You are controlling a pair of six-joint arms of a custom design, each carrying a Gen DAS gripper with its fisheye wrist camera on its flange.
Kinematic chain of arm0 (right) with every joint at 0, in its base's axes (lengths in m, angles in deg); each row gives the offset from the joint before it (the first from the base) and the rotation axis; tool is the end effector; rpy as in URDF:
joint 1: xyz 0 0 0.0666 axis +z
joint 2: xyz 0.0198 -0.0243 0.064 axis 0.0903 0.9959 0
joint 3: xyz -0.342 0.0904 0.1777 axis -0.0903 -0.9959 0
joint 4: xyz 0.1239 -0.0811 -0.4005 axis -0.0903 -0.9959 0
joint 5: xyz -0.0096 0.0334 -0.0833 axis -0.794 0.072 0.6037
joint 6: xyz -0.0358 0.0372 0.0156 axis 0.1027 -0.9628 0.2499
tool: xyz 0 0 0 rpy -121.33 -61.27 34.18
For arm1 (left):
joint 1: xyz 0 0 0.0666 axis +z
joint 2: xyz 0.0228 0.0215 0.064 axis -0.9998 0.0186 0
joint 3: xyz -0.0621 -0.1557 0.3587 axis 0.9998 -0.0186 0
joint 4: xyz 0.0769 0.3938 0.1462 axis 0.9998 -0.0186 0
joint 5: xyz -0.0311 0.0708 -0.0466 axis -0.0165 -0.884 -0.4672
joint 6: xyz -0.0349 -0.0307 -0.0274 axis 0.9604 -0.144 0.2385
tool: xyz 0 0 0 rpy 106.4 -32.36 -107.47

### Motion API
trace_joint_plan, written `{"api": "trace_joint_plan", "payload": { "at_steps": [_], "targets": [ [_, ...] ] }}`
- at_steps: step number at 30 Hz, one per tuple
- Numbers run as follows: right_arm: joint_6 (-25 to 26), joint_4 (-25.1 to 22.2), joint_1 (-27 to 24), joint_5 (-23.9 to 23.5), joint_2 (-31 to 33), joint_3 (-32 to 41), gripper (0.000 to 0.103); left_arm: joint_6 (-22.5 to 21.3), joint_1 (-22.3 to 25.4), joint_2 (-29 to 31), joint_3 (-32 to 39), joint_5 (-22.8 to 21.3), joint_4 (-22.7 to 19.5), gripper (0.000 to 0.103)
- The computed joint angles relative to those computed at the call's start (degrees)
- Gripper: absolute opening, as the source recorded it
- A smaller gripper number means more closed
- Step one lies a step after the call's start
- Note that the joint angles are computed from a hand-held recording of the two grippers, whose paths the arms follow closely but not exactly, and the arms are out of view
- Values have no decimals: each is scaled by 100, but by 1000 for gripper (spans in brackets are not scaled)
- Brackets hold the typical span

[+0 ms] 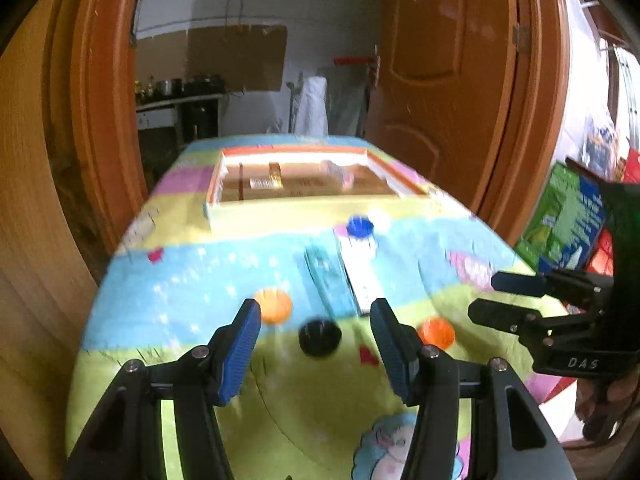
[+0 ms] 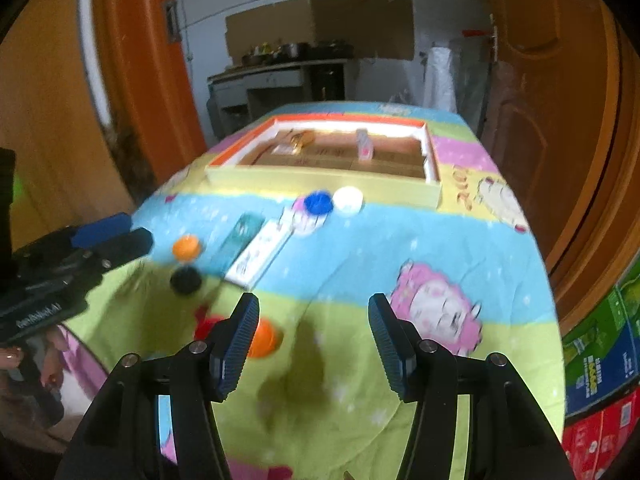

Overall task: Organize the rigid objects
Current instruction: 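Grasp the black cap with the left tool while the right tool grasps the orange cap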

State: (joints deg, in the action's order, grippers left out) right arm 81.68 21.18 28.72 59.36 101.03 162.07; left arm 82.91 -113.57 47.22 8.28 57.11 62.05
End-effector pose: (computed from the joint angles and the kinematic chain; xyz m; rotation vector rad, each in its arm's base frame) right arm 0.6880 0.3076 0.2824 -0.6897 2.2664 0.4102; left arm 0.6057 -0.2665 0.2865 -0.0838 2.2164 -0.0971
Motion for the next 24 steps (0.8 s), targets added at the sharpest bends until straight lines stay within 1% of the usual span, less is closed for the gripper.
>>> {"api": "trace_joint_plan", "payload": {
  "at_steps": [3,5,8,10,13,15,17,19,20,24],
  "targets": [
    [156,-6,36,60,-47,-162,59,28,-5,93,17,45,-96,57],
    [226,16,53,101,-63,-231,59,30,0,129,7,52,-73,57],
    [291,-16,55,107,-28,-237,59,43,42,244,103,177,-146,56],
    [348,-48,71,179,-2,-233,59,79,67,341,205,303,-283,52],
    [502,-72,97,232,13,-255,59,119,97,433,289,390,-378,48],
    [595,-55,112,250,17,-280,59,159,127,485,341,480,-399,46],
    [660,-101,127,287,75,-219,59,110,145,507,370,515,-374,43],
    [683,-159,133,307,144,-136,59,90,160,541,418,576,-384,34],
    [677,-118,139,302,146,-140,59,103,170,555,438,619,-395,31],
    [760,-53,187,285,196,-89,56,91,180,555,442,711,-371,31]
  ]
}}
